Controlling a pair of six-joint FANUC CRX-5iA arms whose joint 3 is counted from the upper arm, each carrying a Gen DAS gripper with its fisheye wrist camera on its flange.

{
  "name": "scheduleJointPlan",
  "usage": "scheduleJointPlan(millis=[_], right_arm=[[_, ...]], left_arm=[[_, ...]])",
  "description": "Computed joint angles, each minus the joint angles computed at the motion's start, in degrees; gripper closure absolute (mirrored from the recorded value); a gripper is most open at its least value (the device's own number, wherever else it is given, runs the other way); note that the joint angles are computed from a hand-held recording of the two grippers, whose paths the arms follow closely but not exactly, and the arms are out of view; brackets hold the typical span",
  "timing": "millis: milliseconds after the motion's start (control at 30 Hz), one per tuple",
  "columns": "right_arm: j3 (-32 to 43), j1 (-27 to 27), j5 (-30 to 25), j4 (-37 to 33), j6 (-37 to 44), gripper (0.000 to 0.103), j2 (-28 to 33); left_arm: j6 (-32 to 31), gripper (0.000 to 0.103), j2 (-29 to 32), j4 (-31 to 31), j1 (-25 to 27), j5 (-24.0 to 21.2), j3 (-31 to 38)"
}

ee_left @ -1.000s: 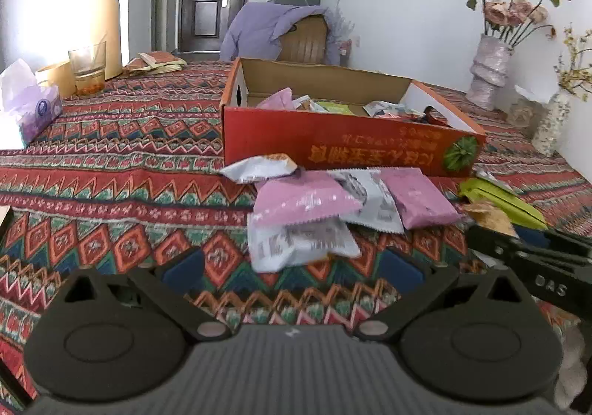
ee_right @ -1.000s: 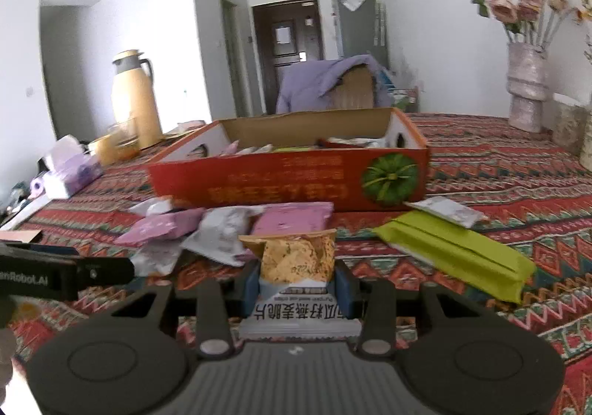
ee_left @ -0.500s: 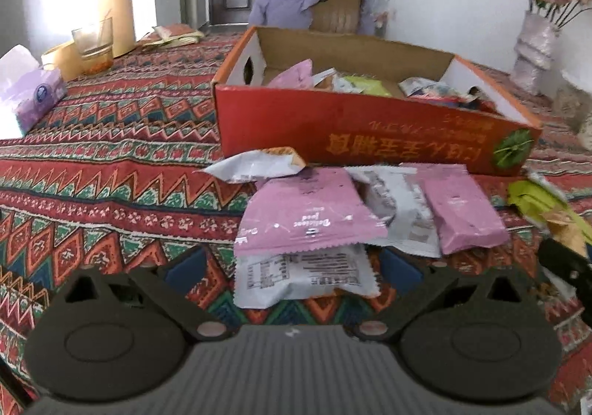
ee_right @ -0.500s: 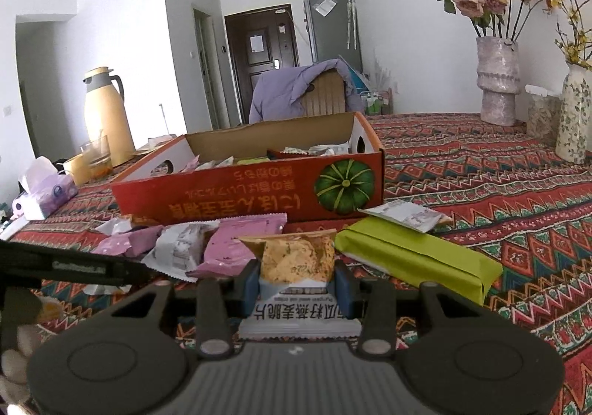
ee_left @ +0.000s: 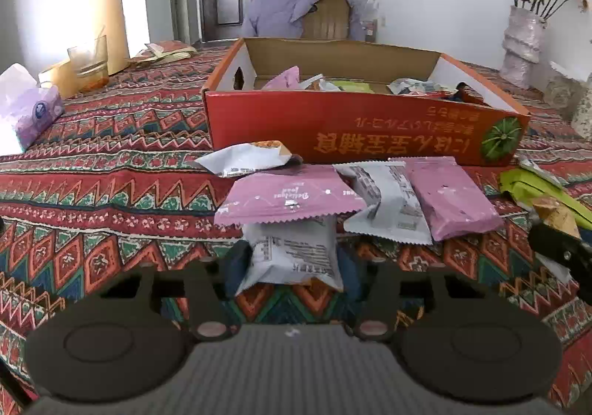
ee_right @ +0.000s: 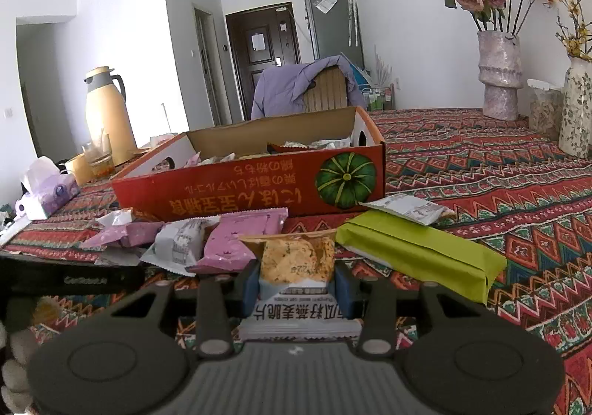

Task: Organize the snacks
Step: 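Grasp a white packet with the left tool while the right tool holds its packet, then carry both packets over the box and open both tools to drop them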

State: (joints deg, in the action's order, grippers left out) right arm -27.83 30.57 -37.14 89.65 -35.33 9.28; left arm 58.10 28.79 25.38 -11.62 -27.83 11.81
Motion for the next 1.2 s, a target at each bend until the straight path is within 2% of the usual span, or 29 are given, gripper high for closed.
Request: scheduleJointPlan(millis=[167, 433, 633, 967, 1200], right_arm=[[-0.19, -0.06, 0.02, 0.21, -0.36, 0.062, -0.18], [-0.65, 0.10, -0.16, 0.86, -0.85, 0.062, -0.61], [-0.87, 0.36, -0.52, 1.42, -0.95, 0.062, -0.95], [-0.95, 0.77, -1.71, 3.06, -1.11, 0.062, -1.55], [-0.16, 0.19, -2.88, 4.84, -0.53, 0.062, -1.56]], left_arm=[[-7.72, 0.056, -1.63, 8.97, 0.76, 0.67, -4.48], [-24.67, 0.059, -6.69, 25.20, 0.71, 3.96, -14.45], [-34.90, 0.059, -9.76, 35.25, 0.48, 3.74, -19.81], [-47.17, 0.059, -12.35, 48.26, -1.27, 5.77, -23.47], [-51.90, 0.059, -11.76, 54.11, -2.82, 6.95, -22.12]])
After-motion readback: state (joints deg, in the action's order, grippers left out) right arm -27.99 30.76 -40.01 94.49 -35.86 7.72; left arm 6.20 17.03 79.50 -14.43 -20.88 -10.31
